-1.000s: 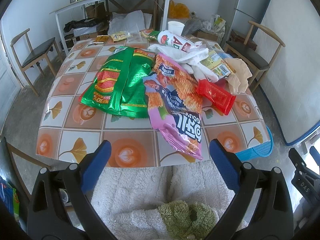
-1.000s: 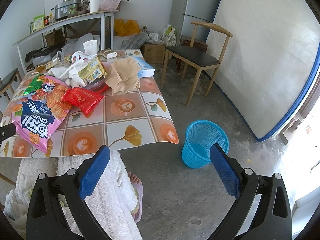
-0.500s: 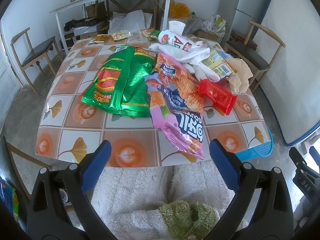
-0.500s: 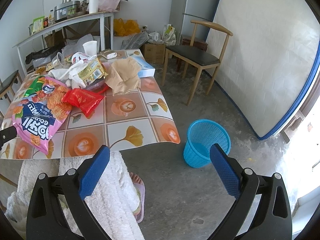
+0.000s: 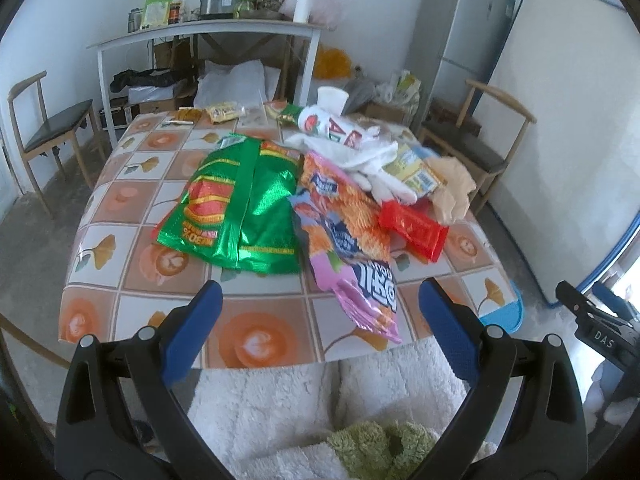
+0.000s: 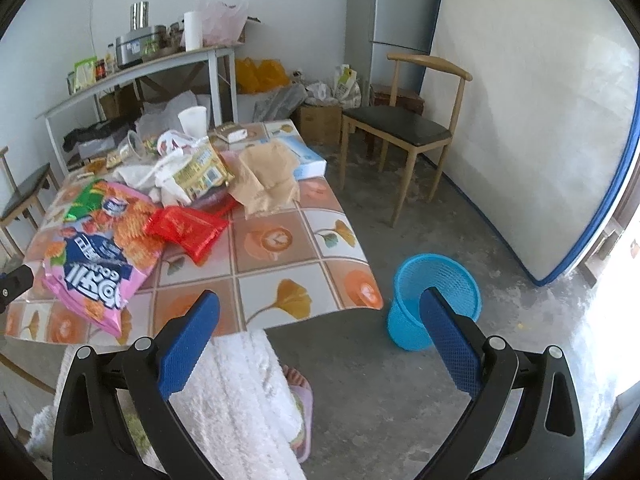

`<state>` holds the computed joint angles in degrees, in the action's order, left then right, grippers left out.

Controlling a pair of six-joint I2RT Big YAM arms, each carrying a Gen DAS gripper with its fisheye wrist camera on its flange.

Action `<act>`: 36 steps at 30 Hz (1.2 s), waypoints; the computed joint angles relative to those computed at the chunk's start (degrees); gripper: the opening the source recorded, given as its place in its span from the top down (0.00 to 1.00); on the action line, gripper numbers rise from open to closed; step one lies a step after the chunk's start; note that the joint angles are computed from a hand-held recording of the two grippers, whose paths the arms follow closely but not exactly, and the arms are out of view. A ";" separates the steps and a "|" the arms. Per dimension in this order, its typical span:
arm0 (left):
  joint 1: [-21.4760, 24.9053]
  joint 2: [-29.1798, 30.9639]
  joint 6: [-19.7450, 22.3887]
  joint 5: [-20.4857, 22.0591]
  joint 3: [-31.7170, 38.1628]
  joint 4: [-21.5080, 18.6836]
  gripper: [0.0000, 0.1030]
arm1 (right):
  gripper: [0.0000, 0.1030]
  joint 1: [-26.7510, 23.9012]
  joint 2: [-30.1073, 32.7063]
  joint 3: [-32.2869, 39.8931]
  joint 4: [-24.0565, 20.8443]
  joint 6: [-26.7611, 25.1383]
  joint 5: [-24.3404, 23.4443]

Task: Collect trash
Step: 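Reach the right tool into the pile and close on the red candy wrapper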

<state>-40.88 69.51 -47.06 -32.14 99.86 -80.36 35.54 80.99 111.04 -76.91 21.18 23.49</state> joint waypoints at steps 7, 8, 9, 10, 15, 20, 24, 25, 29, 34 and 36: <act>1.05 -2.36 5.13 0.62 -3.21 7.69 0.08 | 0.05 -0.69 2.20 1.89 1.65 -0.15 -5.27; 1.07 -2.64 6.16 0.80 -3.61 8.96 0.08 | 0.05 -0.81 2.79 2.57 1.55 -0.22 -6.03; 1.07 -2.96 7.58 0.99 -4.09 10.69 0.08 | 0.05 -0.89 3.21 3.10 1.43 -0.25 -6.52; 1.02 -3.08 8.64 1.06 -4.31 11.91 0.08 | 0.05 -1.03 3.95 4.01 1.18 -0.33 -7.30; 1.63 -3.11 15.83 2.84 -4.74 19.29 0.08 | 0.05 -1.72 7.08 8.28 0.01 -0.82 -10.06; 4.46 -1.72 19.14 5.96 -2.62 21.70 0.08 | 0.05 -2.13 9.72 12.07 -0.92 -2.00 -11.30; 9.59 -0.23 18.78 11.09 0.76 20.47 0.08 | 0.05 -2.51 11.69 14.90 -1.30 -3.03 -12.61; 10.73 -0.01 18.52 12.21 1.32 20.21 0.08 | 0.05 -2.62 12.12 15.48 -1.29 -3.06 -13.13; 17.71 2.43 17.81 20.00 5.94 18.10 0.08 | 0.07 -3.11 13.92 17.49 -1.33 -3.21 -15.36; 22.06 6.77 20.97 25.79 12.19 15.13 0.14 | 0.11 -3.35 16.18 19.51 -1.76 -4.80 -18.46; 22.53 10.03 26.02 27.96 16.43 12.38 0.18 | 0.13 -3.22 17.32 20.62 -1.87 -7.47 -19.88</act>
<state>-18.35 79.54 -21.04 -4.18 116.29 -67.98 32.32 98.30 131.67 -78.77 13.71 3.61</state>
